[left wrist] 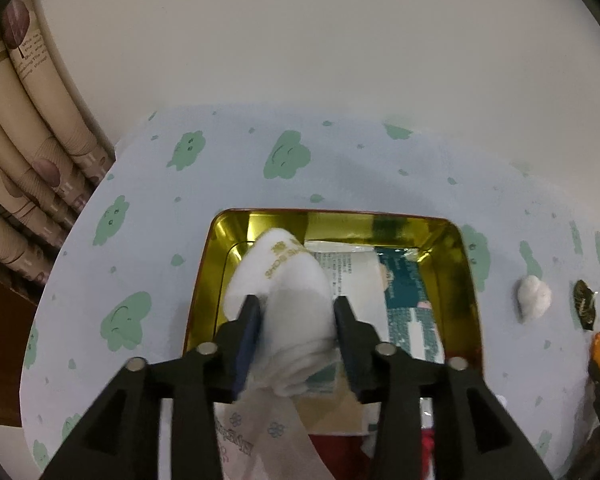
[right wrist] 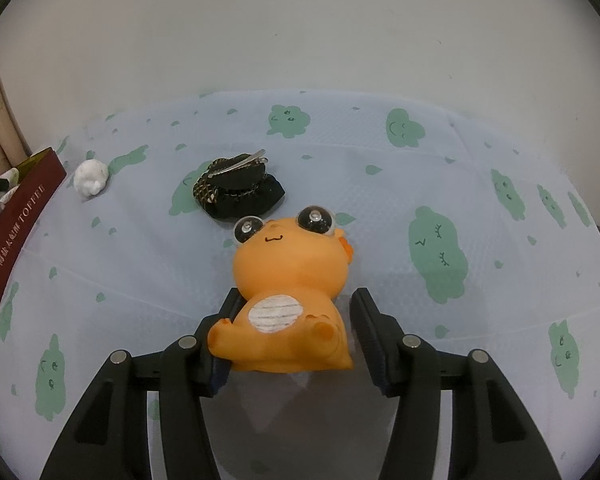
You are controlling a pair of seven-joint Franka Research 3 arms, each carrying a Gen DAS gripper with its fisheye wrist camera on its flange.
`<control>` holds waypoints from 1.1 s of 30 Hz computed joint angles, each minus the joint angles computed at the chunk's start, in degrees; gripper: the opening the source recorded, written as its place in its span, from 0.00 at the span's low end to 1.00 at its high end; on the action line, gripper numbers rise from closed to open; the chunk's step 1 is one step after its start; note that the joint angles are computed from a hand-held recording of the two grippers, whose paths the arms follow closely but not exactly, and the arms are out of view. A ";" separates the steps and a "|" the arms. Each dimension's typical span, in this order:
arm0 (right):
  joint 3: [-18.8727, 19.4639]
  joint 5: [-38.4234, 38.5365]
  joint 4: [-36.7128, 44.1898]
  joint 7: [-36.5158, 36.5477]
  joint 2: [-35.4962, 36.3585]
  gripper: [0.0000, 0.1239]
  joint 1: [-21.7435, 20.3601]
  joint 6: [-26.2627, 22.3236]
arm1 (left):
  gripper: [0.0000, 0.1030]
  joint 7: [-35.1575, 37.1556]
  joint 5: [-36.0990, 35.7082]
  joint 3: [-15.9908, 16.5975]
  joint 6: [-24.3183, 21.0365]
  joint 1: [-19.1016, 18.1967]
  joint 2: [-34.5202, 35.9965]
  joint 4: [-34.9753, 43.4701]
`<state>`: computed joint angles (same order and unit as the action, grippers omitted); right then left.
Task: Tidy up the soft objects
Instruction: 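Lower the towel into the tin box and open the left tool, then carry the orange toy into the tin box and open the right tool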
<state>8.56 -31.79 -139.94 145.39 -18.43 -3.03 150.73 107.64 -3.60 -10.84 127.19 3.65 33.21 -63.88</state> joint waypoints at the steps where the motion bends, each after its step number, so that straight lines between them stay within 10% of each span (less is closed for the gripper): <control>1: 0.00 -0.05 0.05 -0.04 0.06 0.42 -0.01 -0.07 | 0.44 0.35 -0.70 -0.38 -0.49 0.42 -0.36 -0.12; 15: -0.16 -0.79 0.66 0.14 0.47 0.42 0.45 -1.13 | 0.56 18.86 -20.53 -0.97 4.22 7.60 -21.08 -23.12; 33: 1.24 -3.32 3.88 5.70 -0.04 0.34 1.67 -6.73 | 0.56 22.47 -25.45 8.60 25.75 2.80 -35.12 -50.80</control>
